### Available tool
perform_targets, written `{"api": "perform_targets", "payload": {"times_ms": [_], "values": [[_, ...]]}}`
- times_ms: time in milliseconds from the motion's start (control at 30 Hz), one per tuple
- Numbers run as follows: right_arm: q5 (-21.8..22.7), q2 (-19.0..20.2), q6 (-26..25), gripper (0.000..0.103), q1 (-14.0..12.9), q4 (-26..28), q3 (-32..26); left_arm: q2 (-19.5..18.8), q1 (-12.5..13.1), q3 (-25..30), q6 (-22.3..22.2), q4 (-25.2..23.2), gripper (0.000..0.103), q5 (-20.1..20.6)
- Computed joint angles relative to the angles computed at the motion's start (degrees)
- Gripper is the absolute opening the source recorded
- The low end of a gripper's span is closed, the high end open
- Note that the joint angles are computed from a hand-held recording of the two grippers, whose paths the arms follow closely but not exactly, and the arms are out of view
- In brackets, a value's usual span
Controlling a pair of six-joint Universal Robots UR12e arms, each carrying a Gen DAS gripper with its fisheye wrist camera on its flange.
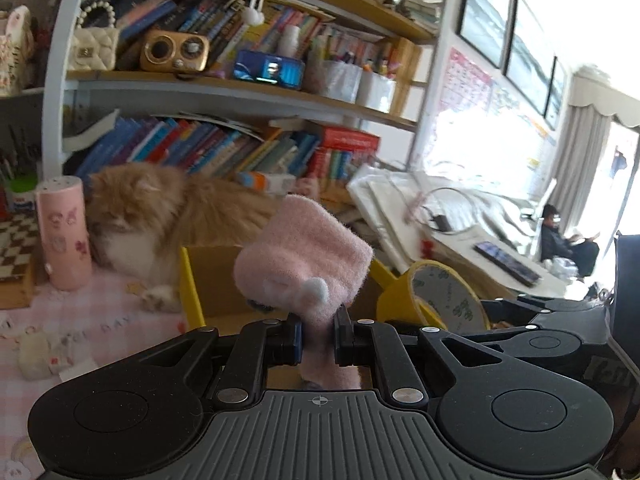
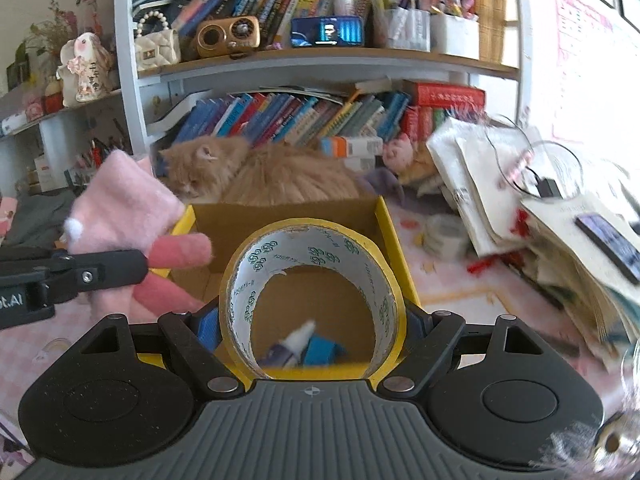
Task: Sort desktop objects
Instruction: 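Lower both tools into the yellow box and open them to release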
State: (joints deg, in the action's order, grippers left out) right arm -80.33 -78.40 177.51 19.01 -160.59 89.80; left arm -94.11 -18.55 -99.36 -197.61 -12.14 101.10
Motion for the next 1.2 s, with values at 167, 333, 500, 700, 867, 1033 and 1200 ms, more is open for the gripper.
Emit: {"api": "perform_targets", "payload": {"times_ms": [167, 333, 500, 700, 867, 1033, 1200], "values": [[2.51, 3.01, -3.84, 0.081, -0.58, 0.99, -2.82, -1.94, -0.21, 1.64, 0.93, -3.62, 0.013, 3.05], [3.78, 5.73, -12.14, 0.081, -0.62, 4.11, -5.21, -3.37, -0.31, 2.76, 2.63, -8.49, 0.013, 3.54], [3.90, 7.36, -17.18, 0.081, -0.52, 7.26, -6.81, -4.06, -0.13, 3.36, 2.16, -11.32, 0.013, 3.80], [4.34, 8.96, -20.82, 0.081, -0.17, 11.22, -9.11, -4.91, -0.05, 4.43, 2.71, -13.18, 0.018, 4.56], [4.47, 9.57, -21.80, 0.081, 0.03, 12.21, -9.88, -4.96, -0.27, 4.41, 1.60, -12.67, 0.037, 5.33], [4.59, 9.67, -21.25, 0.082, 0.04, 12.52, -10.15, -4.67, -0.73, 3.72, 1.23, -8.89, 0.064, 7.36], [4.82, 9.26, -19.22, 0.084, -0.03, 10.08, -9.42, -4.22, -1.17, 3.20, 1.78, -5.19, 0.074, 8.78]]}}
